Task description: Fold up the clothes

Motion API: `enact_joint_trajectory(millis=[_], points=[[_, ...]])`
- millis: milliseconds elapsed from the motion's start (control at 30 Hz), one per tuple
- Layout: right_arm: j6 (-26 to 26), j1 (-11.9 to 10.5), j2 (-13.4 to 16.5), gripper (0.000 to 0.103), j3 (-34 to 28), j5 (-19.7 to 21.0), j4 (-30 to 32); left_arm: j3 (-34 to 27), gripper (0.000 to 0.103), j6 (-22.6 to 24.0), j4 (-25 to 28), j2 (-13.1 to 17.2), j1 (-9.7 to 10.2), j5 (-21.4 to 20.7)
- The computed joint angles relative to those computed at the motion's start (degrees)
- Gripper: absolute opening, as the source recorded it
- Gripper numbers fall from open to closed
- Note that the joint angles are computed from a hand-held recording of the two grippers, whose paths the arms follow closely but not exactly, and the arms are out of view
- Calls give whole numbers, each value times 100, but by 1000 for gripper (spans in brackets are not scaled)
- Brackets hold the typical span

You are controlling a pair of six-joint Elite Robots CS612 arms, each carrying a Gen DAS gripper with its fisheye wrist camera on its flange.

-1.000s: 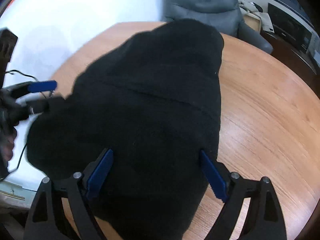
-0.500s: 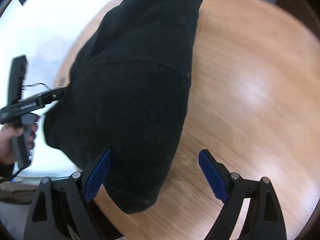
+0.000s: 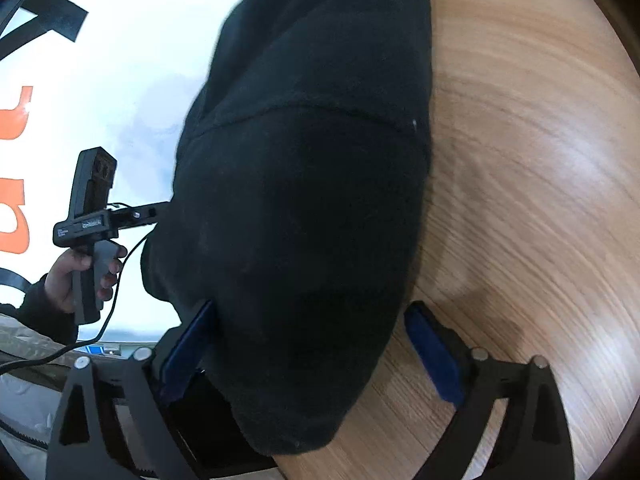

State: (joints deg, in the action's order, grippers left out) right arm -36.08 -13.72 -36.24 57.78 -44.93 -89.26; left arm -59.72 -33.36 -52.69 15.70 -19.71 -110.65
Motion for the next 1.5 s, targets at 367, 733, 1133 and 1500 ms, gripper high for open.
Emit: enact_joint_trajectory(millis=[367,733,1133,1500], points=[[-302,121,-15,103,55,99,-341,-268,103,-105,-308,512,291,-1754],[-23,77,-317,103,677,142,-1103,-125,103,730,-589,619,423,-3144],[218,70,-529,98,1227,144,-1820,-385,101,912,-1199,958,347,-3861],[580,163,-968,54,1903,127,-2911,-420,62,1022,-1485,885,539,-3691]])
